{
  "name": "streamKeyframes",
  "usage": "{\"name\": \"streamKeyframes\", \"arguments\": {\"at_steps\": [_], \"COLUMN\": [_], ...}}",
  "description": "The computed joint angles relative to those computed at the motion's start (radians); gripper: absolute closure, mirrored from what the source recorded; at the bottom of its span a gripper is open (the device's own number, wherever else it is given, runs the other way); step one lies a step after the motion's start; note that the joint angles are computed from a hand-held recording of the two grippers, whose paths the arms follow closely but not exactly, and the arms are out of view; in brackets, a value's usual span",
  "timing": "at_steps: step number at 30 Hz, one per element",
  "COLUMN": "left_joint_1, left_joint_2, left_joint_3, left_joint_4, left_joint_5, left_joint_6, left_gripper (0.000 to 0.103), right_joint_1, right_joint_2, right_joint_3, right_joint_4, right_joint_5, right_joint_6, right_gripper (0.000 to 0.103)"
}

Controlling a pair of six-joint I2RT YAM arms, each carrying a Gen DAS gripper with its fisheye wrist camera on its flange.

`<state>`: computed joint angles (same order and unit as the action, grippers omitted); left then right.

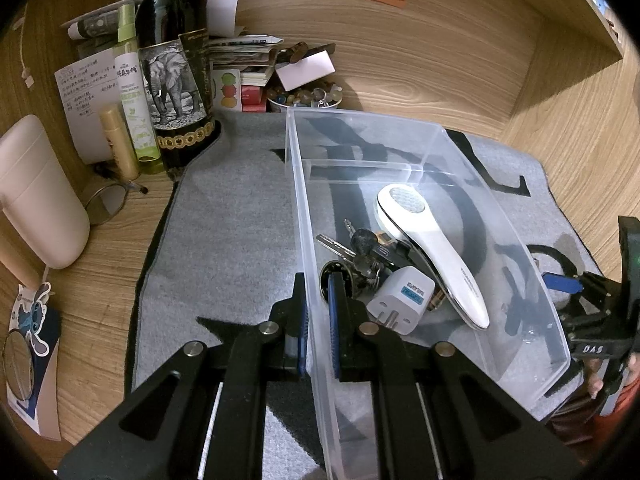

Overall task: Organize rigid objects
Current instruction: 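Grasp the silver metal tube upright with the right gripper, then carry the silver tube into the clear box and release it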

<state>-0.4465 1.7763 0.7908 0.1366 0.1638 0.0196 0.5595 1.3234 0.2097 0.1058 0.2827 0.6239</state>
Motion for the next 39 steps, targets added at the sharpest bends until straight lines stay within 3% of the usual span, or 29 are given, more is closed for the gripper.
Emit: {"name": "streamKeyframes", "arguments": {"at_steps": [3, 9, 12, 13, 17, 24, 39], "left_joint_1": [0.000, -0.001, 0.000, 0.000, 0.001, 0.000, 0.001], "left_joint_2": [0.000, 0.000, 0.000, 0.000, -0.001, -0.001, -0.001], "left_joint_3": [0.000, 0.000, 0.000, 0.000, -0.001, -0.002, -0.002], "left_joint_4": [0.000, 0.000, 0.001, 0.001, 0.000, 0.000, 0.002], "left_joint_5": [0.000, -0.001, -0.001, -0.001, 0.001, 0.001, 0.000], "left_joint_6": [0.000, 0.000, 0.000, 0.000, 0.000, 0.000, 0.001], "left_gripper": [0.095, 0.095, 0.095, 0.095, 0.095, 0.095, 0.095], "right_joint_1": [0.031, 0.088, 0.100, 0.104, 0.098, 0.035, 0.094], "right_joint_2": [-0.019, -0.019, -0.021, -0.013, 0.013, -0.036, -0.302], "right_joint_3": [-0.002, 0.004, -0.004, -0.002, 0.004, -0.009, 0.128], "right_joint_4": [-0.034, -0.091, -0.076, -0.068, -0.034, -0.017, -0.233], "right_joint_5": [0.030, 0.096, 0.112, 0.117, 0.135, 0.121, 0.290], "right_joint_6": [-0.001, -0.014, -0.012, -0.013, -0.001, 0.010, -0.098], "right_gripper": [0.026, 0.041, 0.055, 0.065, 0.089, 0.089, 0.089]}}
